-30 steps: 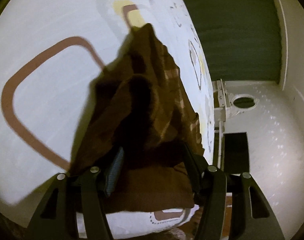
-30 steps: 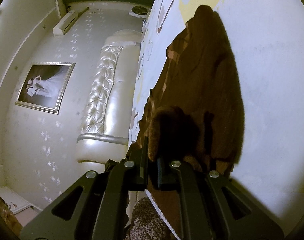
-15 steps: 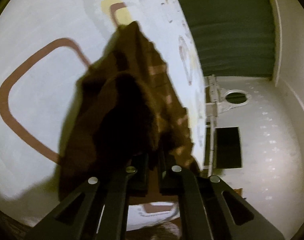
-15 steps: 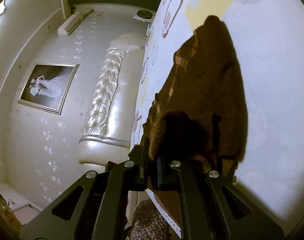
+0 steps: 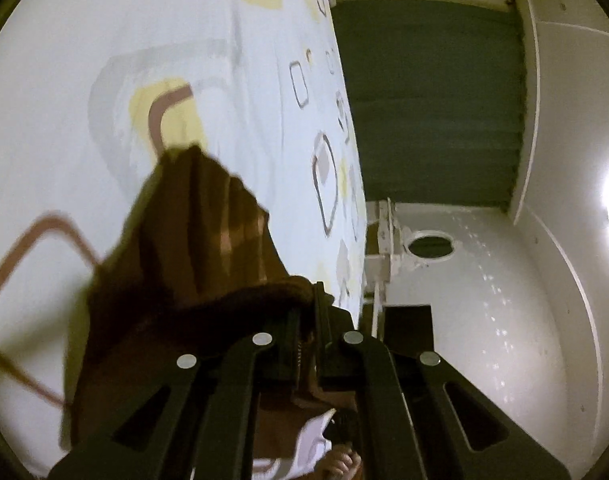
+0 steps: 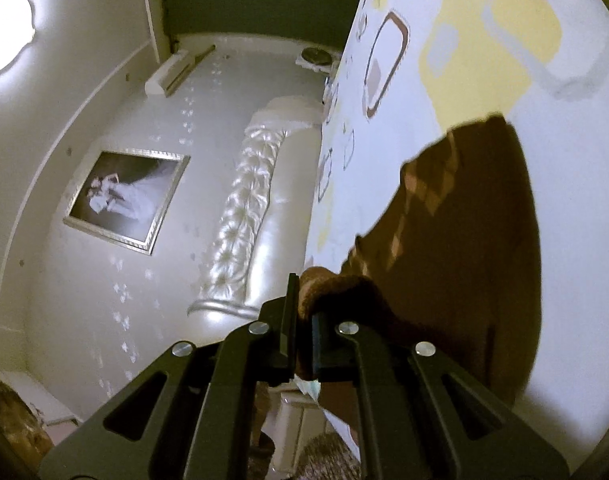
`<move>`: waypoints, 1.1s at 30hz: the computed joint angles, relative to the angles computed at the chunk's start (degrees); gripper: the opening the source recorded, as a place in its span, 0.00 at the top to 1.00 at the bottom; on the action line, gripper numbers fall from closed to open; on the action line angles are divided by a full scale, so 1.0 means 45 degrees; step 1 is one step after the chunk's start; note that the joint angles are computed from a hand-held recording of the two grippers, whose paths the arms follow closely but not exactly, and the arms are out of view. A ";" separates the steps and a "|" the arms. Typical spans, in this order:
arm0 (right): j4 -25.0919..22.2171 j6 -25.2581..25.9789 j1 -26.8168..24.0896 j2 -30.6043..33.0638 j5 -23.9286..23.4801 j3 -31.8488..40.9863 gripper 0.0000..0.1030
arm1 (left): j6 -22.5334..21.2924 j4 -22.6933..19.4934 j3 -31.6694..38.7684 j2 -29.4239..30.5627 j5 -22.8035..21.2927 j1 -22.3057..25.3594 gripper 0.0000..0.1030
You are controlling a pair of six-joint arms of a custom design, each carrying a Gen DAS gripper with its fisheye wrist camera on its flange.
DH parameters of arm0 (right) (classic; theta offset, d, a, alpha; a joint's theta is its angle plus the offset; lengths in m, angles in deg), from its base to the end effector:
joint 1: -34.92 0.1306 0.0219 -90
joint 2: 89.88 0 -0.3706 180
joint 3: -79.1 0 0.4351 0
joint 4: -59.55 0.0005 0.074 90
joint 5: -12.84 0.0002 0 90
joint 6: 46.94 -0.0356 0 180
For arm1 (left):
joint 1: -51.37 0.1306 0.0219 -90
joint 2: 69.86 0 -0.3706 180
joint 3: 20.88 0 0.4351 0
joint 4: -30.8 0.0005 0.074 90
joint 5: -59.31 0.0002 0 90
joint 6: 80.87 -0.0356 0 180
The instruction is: Fold small clothes
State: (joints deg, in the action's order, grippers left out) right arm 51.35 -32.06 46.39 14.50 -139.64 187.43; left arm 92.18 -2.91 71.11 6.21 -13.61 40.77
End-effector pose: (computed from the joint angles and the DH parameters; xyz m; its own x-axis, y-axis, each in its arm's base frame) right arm 0.6193 0.1574 0.5127 -0.9451 0.2639 -0.1926 -0.1760 0.0854 0.9807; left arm 0.4441 -0.0943 0.5764 -0.4838 -0.8748 -0.0261 -0.2436 0.1633 -0.9560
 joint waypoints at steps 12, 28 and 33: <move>-0.1613 0.0159 0.0076 0.2184 0.1042 0.2360 0.96 | 0.0020 -0.0536 0.1284 0.2466 0.0596 0.1014 0.95; -0.2078 -0.0545 0.0092 0.3708 0.2156 0.3765 0.77 | -0.0335 -0.0926 0.1339 0.3222 0.1233 0.1399 0.95; -0.1254 -0.1416 -0.0061 0.3439 0.2965 0.3297 0.63 | 0.0122 -0.0746 0.1157 0.3068 0.1442 0.1475 0.94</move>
